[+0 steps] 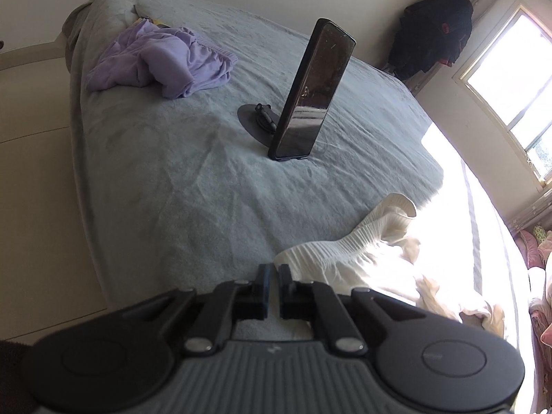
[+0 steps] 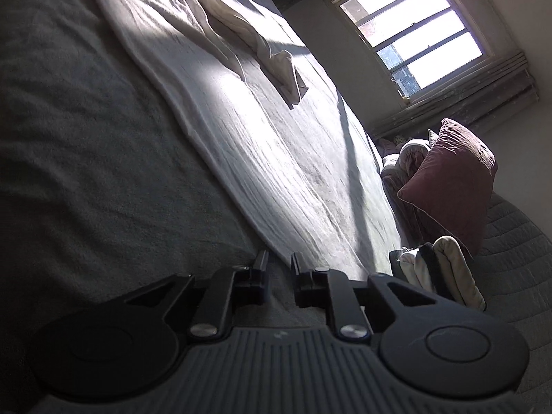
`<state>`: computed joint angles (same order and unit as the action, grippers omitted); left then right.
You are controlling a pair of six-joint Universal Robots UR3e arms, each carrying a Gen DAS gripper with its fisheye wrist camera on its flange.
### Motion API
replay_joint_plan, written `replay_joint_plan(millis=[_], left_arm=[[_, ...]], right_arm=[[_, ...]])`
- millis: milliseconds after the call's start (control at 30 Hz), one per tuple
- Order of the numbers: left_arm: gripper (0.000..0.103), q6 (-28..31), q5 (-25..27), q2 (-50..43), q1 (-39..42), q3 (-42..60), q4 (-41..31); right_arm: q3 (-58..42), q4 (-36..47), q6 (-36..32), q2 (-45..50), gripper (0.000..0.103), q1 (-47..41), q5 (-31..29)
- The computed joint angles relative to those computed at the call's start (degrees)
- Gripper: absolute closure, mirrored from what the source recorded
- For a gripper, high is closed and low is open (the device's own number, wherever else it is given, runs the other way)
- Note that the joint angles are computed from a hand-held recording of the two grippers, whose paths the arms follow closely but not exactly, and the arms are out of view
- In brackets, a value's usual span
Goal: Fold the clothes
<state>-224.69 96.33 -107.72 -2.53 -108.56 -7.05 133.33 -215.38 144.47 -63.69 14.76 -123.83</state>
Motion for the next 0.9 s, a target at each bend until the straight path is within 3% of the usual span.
replay_joint_plan(millis=[33, 67, 200, 333, 433, 633, 700, 900], left_arm=[[0.094, 0.80, -0.48, -0.50, -0.60, 0.68, 0.18], [0.093, 1.60, -0.94, -1.04, -1.20, 1.38, 0.38], [0.093, 6.90, -2.98, -3.87, -3.45, 6.24, -0.90], [0.092, 8.60, -0.84, -8.35, -5.74, 13.19, -3.55], [0.088, 9.71, -0.09, -12.01, -6.74, 19.27, -6.52], [0.081, 13.24, -3.77, -20.18, -4.24, 33.98, -13.32], [0.075, 13.84, -4.77, -23.20, -3.11, 40.08, -16.39], [0.079, 13.92, -5.98, -27.34, 0.31, 48.34, -19.89]], right_arm=[[0.76, 1.52, 1.97, -2.04, 0.057, -1.07, 0.98], [1.59, 4.18, 4.37, -4.72, 0.054, -2.45, 2.50], [3.18, 17.49, 14.56, -15.11, 0.054, -8.46, 9.22], [3.21, 22.67, 19.27, -18.51, 0.054, -10.80, 12.36], [1.31, 24.95, 18.76, -18.78, 0.054, -11.00, 13.44], [-7.15, 32.13, 17.99, -17.83, 0.054, -10.32, 16.63], [-11.84, 36.03, 19.42, -16.70, 0.054, -10.29, 19.79], [-30.91, 46.47, 25.72, -7.33, 0.054, -10.09, 32.53]])
